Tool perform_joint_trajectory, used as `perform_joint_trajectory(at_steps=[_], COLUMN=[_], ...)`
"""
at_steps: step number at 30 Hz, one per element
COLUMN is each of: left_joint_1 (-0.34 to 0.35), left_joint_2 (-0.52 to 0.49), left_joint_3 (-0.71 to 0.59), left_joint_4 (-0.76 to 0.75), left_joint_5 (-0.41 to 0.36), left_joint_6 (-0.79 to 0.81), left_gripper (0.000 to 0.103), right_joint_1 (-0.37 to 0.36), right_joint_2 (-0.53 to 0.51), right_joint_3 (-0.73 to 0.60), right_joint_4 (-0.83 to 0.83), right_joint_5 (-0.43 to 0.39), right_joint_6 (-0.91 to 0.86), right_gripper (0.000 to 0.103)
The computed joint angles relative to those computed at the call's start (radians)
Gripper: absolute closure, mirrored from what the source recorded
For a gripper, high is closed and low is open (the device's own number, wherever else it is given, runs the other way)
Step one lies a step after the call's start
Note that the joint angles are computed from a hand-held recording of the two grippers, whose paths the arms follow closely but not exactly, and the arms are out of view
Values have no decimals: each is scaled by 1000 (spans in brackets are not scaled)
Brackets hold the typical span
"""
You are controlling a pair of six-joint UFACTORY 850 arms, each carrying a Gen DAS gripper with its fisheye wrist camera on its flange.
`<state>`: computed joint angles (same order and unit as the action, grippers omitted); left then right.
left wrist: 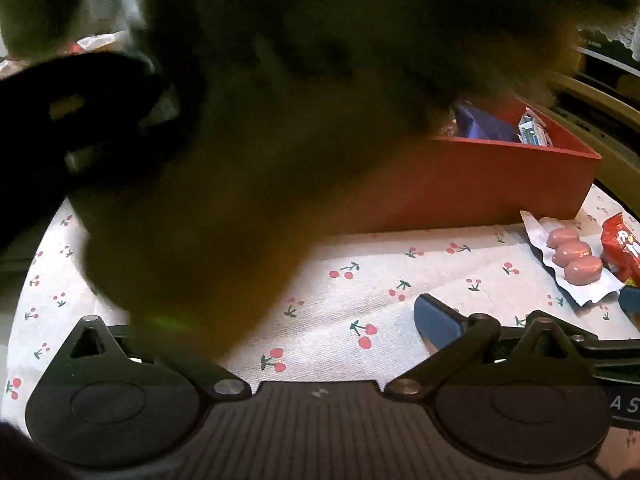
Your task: Organize snacks
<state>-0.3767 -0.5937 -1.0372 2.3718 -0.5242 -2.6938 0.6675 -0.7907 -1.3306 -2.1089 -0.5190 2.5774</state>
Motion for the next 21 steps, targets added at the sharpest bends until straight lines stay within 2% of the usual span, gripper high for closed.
perform_joint_trajectory(at_steps=[21], left_joint_1=[-6], left_joint_2=[-4], left_joint_3=[-7], left_joint_4=[-26], left_joint_5=[-2], left_joint_6=[28], left_gripper=[0], right_joint_1=[-1], right_joint_2=[0], right_joint_3=[-1], right_joint_4=[-2], right_joint_5=[0], right_joint_6=[1], right_gripper=[0])
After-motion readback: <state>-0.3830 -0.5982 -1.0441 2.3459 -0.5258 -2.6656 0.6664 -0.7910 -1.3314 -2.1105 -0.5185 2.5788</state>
